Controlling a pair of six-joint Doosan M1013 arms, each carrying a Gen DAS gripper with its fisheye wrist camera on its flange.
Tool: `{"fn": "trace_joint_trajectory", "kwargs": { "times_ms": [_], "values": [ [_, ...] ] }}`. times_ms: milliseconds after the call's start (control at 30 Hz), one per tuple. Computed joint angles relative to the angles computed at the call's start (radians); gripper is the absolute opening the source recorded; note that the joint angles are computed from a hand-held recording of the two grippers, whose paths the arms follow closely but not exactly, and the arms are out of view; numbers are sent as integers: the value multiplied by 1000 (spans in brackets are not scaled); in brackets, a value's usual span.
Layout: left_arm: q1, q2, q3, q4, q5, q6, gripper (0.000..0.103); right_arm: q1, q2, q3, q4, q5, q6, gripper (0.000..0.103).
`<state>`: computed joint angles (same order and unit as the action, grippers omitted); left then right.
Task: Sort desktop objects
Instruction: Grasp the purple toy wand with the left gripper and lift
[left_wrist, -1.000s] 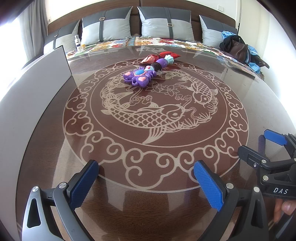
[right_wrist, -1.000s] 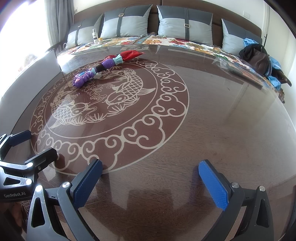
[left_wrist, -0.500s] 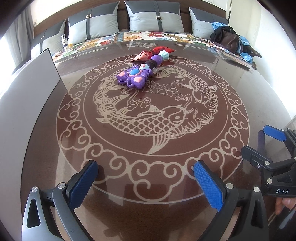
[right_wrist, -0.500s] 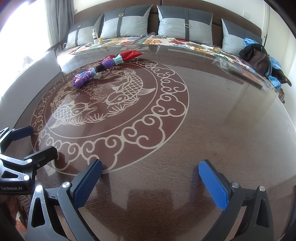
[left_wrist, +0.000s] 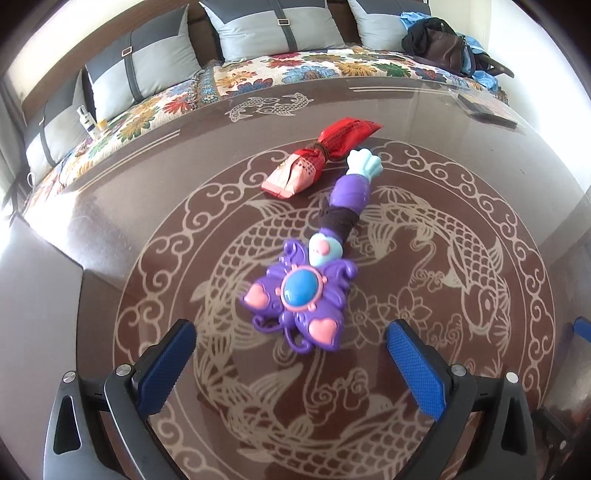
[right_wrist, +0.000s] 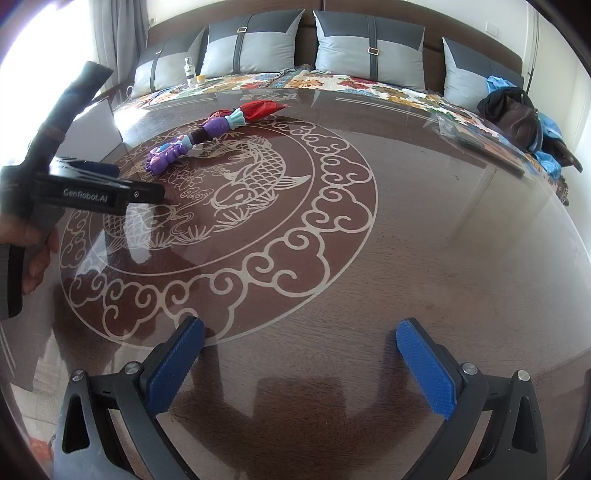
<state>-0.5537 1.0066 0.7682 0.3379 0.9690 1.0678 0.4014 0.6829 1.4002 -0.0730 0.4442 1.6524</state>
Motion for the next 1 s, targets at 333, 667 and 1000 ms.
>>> {"fn": "trace_joint_trajectory", "kwargs": {
  "times_ms": [333,667,1000],
  "values": [
    [34,102,-186,-115,-4,56,103,0,2,-5,6,3,-8,103],
    [9,22,-33,-7,-115,-63,22,0,2,-6,6,3,-9,103],
    [-36,-177,352,210,-167,-540,22,0,2,-5,8,3,-11,103]
  ]
}}
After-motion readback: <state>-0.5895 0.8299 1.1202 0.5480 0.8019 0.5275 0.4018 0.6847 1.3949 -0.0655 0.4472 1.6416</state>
